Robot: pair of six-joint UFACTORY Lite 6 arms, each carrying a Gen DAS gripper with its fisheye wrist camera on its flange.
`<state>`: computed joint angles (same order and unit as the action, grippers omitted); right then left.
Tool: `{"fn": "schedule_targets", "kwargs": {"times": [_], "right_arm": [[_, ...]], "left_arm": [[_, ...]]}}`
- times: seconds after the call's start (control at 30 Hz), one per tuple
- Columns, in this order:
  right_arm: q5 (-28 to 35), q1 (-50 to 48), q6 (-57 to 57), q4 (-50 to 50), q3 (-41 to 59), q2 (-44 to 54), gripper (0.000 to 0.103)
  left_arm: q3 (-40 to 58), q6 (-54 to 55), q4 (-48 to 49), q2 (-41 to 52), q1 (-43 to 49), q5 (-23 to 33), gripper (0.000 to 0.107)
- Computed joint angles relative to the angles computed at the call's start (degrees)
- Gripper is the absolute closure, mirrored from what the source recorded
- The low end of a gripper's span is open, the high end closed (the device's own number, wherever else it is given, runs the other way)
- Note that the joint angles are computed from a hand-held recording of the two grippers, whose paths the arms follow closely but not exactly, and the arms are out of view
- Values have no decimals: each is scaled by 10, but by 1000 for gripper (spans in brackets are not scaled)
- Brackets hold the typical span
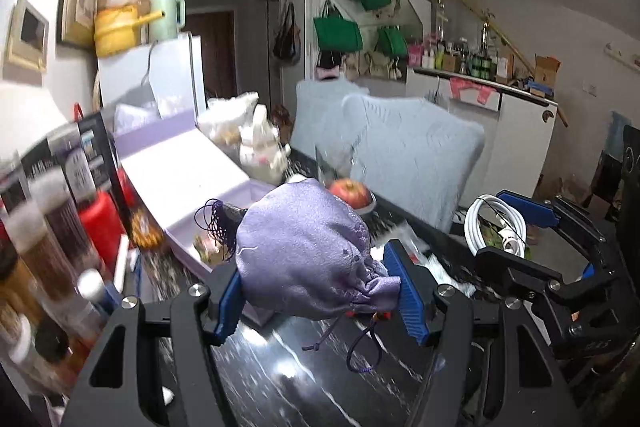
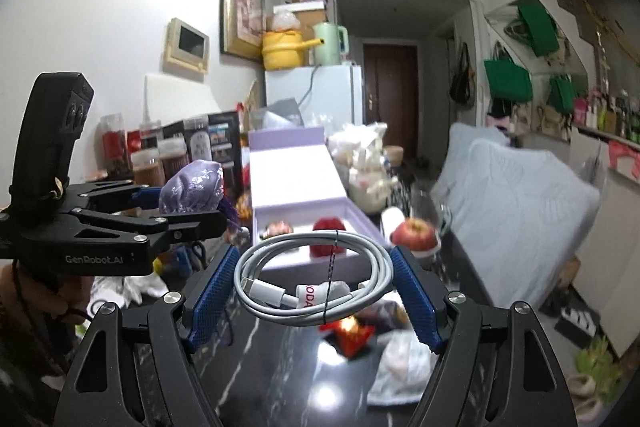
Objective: Organize soft objects
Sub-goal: 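Carry the lilac pouch and white cable over the lavender box with both grippers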
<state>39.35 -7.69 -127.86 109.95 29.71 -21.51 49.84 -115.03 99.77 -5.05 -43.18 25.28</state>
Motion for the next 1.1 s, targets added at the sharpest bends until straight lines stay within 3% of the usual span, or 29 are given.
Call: {"fn": "schedule_targets", "kwargs": {"times": [0.23,0.57,0.8,0.9,1.1], "right_arm": [[-19,37,-1,17,101,54,25],[-68,103,-20,43,310,218,25],[-116,138,25,1,497,355,25],[-131,147,81,-54,591,425,25],[-147,158,241,-199,788,562,25]], "left_arm": [[73,56,5,22,52,-28,43],[217,154,-23,108,125,-69,43],[368,370,-198,214,173,-94,43],[435,457,-269,261,189,-90,43],[611,701,-501,380,233,-70,43]]}}
